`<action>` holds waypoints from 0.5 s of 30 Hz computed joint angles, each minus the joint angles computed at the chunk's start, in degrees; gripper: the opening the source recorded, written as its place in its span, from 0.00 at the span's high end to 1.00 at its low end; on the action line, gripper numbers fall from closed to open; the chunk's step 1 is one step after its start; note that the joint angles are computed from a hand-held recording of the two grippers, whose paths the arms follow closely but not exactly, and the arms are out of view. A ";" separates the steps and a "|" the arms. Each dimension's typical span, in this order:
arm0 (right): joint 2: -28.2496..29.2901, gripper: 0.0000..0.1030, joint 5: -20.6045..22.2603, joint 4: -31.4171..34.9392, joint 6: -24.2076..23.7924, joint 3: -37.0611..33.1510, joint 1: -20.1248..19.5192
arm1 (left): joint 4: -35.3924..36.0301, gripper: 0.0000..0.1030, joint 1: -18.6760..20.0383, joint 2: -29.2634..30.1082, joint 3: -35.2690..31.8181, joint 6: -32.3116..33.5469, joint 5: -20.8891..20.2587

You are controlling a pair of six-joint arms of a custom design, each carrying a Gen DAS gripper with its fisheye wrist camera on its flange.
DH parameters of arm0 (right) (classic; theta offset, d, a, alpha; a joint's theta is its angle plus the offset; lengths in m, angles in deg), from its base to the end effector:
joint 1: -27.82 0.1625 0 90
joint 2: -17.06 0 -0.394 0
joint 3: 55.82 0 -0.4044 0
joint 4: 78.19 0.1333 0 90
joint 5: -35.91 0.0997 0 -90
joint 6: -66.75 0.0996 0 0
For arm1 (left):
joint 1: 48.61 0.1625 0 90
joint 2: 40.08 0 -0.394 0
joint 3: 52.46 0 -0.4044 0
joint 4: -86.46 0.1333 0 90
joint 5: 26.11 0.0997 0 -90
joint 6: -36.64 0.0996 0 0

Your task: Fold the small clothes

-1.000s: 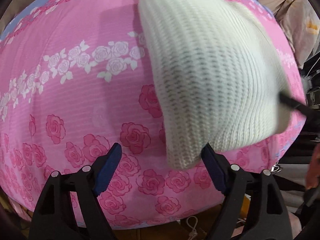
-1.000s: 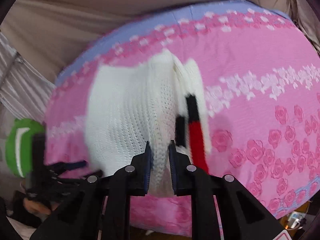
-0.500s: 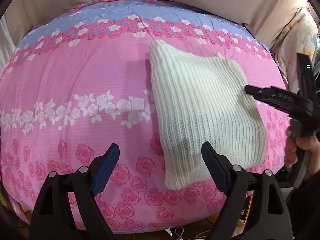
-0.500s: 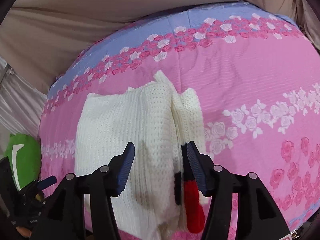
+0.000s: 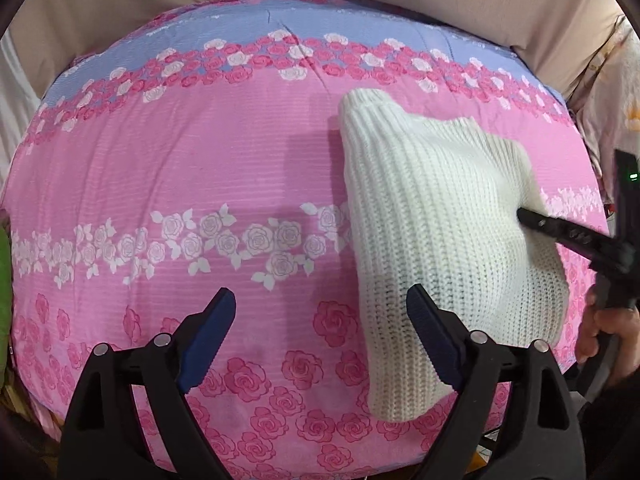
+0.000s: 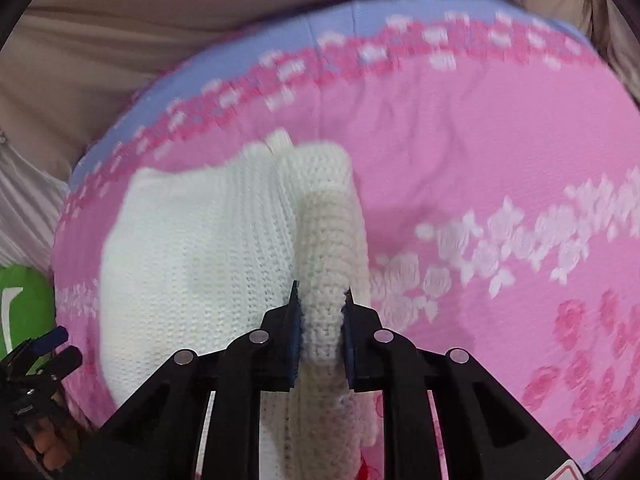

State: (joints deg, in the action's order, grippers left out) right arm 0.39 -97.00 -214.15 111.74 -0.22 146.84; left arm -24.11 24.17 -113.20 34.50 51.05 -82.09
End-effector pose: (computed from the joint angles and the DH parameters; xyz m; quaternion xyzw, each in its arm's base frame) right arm 0.4453 -0.6677 -0.0388 -0.1513 -0.9168 0.2653 0.2572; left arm -0.0017 -0.6441 0.3725 0.2436 0.9231 -0.0633 0.2906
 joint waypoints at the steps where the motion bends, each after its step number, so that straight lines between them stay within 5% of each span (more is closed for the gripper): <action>1: -1.23 0.80 1.11 -5.49 0.36 2.94 -0.01 | 0.16 0.18 -0.03 0.03 0.14 0.27 0.08; 4: -3.54 0.69 -0.69 -11.82 0.56 6.39 2.15 | 0.73 0.18 0.00 -0.31 0.81 0.59 0.11; 8: -6.11 0.56 -0.96 -10.15 2.73 10.02 4.24 | 3.29 0.18 0.33 -0.83 1.00 1.08 -0.40; 11: -8.00 0.55 1.02 -8.23 8.07 14.40 4.97 | 7.06 0.16 0.86 -2.17 0.81 2.46 -3.27; 15: -8.67 0.50 6.19 -13.42 11.95 19.43 4.97 | 15.53 0.15 2.28 -3.61 0.36 6.03 -8.07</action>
